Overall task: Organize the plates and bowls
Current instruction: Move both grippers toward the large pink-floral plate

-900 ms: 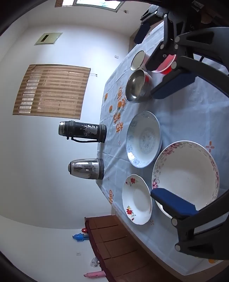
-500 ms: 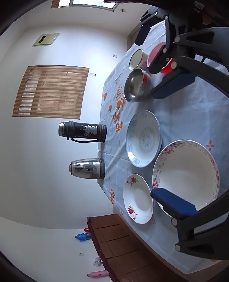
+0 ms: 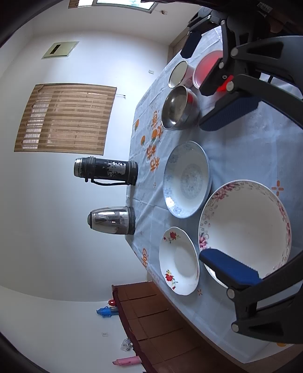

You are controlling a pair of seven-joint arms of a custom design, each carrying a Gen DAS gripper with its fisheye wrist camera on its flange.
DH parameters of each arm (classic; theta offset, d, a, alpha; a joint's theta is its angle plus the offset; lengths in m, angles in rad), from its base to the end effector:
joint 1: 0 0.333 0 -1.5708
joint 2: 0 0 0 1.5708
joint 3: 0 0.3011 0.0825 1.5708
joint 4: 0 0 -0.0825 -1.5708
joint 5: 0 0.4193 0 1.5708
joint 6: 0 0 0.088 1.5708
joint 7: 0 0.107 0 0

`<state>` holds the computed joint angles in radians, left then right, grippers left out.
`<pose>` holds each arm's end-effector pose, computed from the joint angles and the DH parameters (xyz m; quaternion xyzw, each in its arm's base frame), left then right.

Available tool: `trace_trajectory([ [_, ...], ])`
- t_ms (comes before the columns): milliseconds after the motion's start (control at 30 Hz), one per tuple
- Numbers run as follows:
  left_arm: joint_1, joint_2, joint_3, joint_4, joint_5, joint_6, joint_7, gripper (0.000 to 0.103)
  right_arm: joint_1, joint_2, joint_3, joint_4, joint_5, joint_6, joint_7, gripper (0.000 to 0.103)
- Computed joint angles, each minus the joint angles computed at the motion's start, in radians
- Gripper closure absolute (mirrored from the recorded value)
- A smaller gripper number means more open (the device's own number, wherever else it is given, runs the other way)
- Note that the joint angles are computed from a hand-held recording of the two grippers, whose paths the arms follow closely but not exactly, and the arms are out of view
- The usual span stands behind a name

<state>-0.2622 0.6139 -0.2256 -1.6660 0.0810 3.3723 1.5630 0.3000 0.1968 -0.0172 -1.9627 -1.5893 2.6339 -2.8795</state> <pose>0.6718 -0.3287 0.3597 -0.4515 0.7199 -0.4682 0.2424 0.6146 0.2049 0.3718 -0.5320 0.6745 -0.4229 0.2883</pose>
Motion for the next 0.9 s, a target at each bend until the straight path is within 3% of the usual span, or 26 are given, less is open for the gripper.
trace_trajectory([
  [900, 0.03, 0.013, -0.02, 0.012, 0.015, 0.003, -0.016, 0.0, 0.007, 0.019, -0.008, 0.017, 0.009, 0.012, -0.005, 0.001],
])
